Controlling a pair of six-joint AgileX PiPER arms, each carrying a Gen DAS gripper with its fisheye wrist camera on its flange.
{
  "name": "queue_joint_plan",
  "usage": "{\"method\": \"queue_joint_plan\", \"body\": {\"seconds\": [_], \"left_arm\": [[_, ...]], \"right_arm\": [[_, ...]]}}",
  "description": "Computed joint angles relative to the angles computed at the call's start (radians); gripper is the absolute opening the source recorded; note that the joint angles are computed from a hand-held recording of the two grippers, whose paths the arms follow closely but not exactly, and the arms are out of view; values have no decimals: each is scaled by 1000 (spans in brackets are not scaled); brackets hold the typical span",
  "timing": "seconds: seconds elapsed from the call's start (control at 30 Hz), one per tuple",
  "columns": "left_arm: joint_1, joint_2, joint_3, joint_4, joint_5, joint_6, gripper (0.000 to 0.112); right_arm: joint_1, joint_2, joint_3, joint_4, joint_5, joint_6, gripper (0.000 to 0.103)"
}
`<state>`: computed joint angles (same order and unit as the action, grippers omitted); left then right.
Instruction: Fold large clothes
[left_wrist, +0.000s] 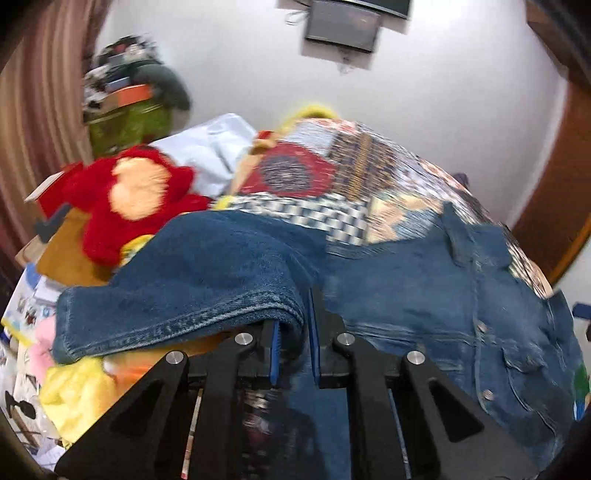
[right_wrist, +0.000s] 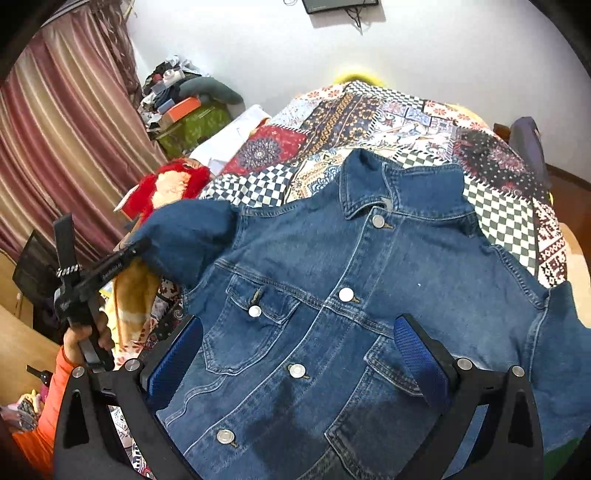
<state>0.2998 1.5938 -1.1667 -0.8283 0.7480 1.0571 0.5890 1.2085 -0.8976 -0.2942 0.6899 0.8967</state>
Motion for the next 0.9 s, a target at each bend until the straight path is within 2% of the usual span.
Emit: {"method": "queue_joint_plan", "body": {"seconds": [0.07, 0.17, 0.4, 0.5, 0.53, 0.57, 0.63, 0.67, 0.7, 0.8, 0.9], "left_arm": [[-23, -1, 13, -6, 9, -3, 12], [-57, 51, -6, 10, 74, -60, 12], [-141, 176, -14, 117, 44, -185, 12], [-113, 211, -41, 115, 98, -202, 13], [-89, 211, -55, 101, 135, -195, 15], [-71, 205, -65, 94, 157, -190, 22], [-31, 172, -76, 79, 171, -169, 41], [-17, 162, -85, 77, 171, -170, 56], [3, 159, -101, 71, 177, -169, 61], [80, 209, -204, 53, 238, -198, 61], [136, 316, -344, 69, 285, -292, 61]], "right_arm": [[2, -20, 10, -1, 1, 11, 103], [-2, -48, 27, 15, -2, 13, 103], [7, -117, 60, -11, 31, 45, 103], [1, -153, 68, -22, 50, 58, 103], [-6, -162, 71, -20, 53, 56, 103], [-15, -172, 75, -19, 54, 55, 103], [-22, -180, 78, -17, 57, 58, 103], [-29, -182, 80, -13, 56, 57, 103], [-38, -182, 83, -2, 51, 52, 103], [-37, -181, 86, 0, 41, 74, 103], [-16, -171, 67, -12, 50, 76, 103]]}}
